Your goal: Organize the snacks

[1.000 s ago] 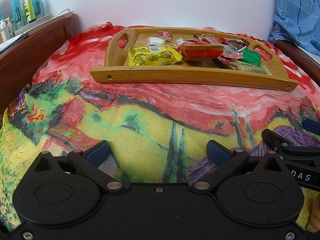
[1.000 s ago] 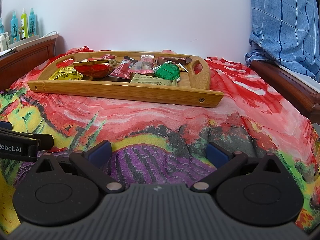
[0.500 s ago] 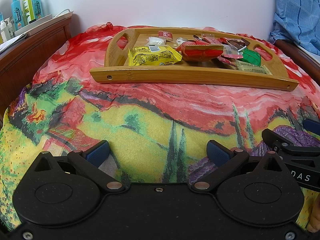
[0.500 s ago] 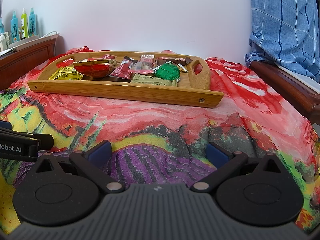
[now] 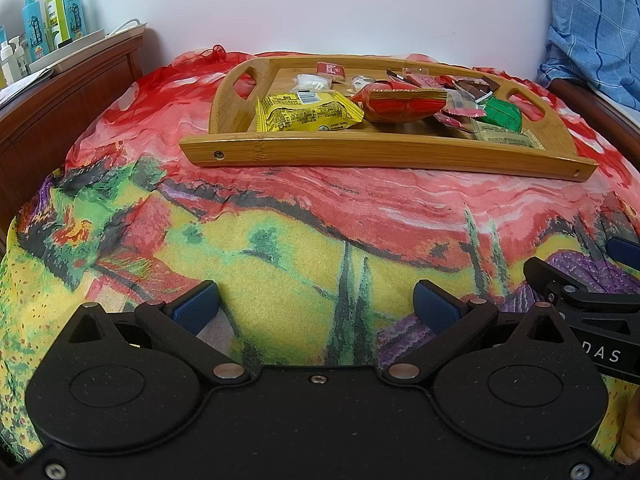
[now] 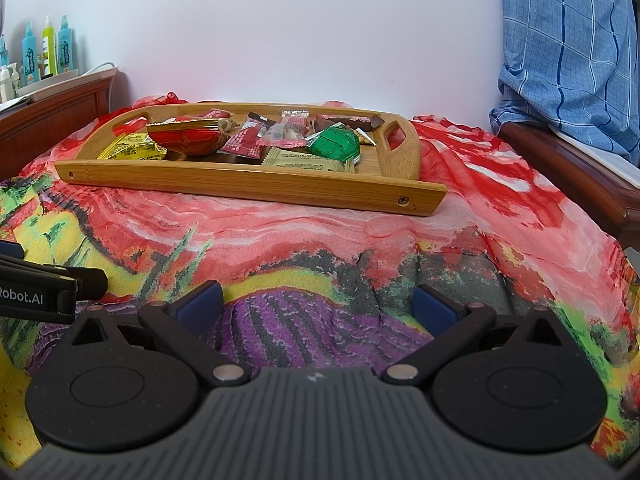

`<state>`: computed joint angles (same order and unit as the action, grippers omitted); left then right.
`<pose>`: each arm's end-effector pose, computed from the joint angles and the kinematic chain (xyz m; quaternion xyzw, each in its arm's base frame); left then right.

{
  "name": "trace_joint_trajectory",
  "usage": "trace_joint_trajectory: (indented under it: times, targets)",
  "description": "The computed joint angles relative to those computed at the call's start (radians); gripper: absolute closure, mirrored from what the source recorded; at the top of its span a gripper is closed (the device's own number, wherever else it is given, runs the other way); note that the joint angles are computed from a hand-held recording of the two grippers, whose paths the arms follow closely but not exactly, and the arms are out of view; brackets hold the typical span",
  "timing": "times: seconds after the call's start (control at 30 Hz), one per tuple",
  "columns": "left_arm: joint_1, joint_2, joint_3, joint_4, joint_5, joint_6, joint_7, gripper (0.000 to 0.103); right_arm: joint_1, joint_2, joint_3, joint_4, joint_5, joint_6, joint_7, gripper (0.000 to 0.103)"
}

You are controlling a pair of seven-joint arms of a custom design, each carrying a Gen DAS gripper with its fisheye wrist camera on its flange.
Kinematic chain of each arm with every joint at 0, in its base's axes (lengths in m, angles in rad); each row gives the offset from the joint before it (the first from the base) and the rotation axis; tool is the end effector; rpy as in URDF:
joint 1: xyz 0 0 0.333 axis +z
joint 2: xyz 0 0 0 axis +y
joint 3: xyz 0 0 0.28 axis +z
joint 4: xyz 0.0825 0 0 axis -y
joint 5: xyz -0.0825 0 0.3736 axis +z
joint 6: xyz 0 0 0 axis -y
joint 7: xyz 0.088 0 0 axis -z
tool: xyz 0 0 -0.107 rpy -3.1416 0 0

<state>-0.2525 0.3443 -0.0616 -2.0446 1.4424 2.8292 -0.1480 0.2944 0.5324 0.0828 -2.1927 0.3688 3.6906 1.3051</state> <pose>0.5371 -0.2268 0.2643 -0.6878 0.6249 -0.2402 0.2805 0.5476 0.1638 0.2310 -0.6890 0.5656 -0.2993 0.3402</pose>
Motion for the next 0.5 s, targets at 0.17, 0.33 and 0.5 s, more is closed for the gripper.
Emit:
trace_joint_trajectory:
  times: [0.17, 0.33, 0.5]
  targets:
    - [0.000, 0.000, 0.000, 0.000, -0.006, 0.001, 0.007, 0.000, 0.000, 0.000, 0.000, 0.000, 0.000, 0.001, 0.000, 0.000]
    - [-0.001, 0.000, 0.001, 0.000, -0.005, 0.000, 0.006, 0.000, 0.001, 0.000, -0.001, -0.001, 0.001, 0.002, 0.000, 0.000]
    - [0.000, 0.000, 0.001, 0.000, -0.008, 0.001, 0.009, 0.000, 0.000, 0.002, 0.000, 0.000, -0.001, 0.005, 0.001, 0.000]
